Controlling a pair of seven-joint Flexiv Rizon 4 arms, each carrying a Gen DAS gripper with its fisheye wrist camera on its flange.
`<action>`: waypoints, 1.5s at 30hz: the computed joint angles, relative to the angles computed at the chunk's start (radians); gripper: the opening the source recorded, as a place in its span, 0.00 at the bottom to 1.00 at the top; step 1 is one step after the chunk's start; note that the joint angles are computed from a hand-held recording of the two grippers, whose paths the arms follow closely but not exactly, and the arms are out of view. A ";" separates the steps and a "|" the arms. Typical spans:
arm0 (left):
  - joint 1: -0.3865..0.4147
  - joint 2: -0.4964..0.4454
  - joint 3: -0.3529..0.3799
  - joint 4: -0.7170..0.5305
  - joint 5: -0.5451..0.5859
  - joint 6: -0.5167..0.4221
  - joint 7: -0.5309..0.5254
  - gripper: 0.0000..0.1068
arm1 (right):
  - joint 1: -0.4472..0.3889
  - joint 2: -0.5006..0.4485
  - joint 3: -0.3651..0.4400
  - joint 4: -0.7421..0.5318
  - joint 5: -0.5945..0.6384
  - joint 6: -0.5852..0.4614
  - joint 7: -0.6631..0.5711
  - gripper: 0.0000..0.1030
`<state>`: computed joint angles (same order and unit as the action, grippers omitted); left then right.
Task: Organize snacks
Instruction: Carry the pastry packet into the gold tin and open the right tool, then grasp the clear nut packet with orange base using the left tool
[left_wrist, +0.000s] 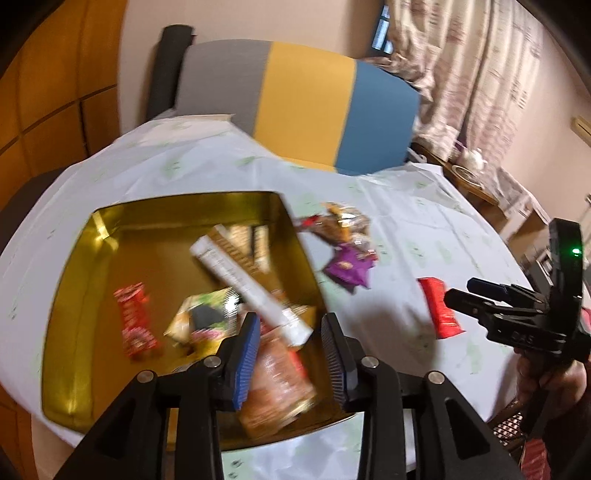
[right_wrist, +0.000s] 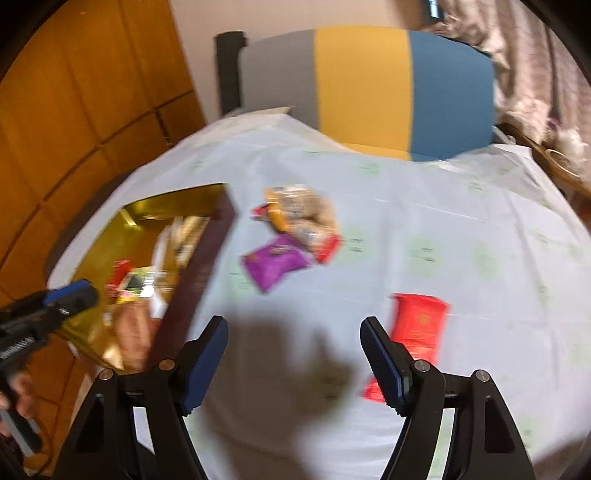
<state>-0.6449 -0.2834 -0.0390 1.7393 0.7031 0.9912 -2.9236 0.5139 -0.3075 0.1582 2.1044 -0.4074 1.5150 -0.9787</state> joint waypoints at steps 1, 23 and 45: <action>0.006 -0.008 -0.004 -0.009 -0.008 0.006 0.015 0.33 | 0.003 0.005 -0.019 0.006 -0.010 -0.002 0.007 0.74; 0.079 -0.491 0.002 -0.694 -0.415 -0.306 0.959 0.78 | -0.192 -0.061 0.021 -0.104 0.119 -0.102 -0.105 0.81; 0.035 -0.531 0.034 -0.663 -0.552 -0.167 1.019 0.49 | -0.160 -0.049 -0.009 -0.100 0.169 -0.077 -0.128 0.83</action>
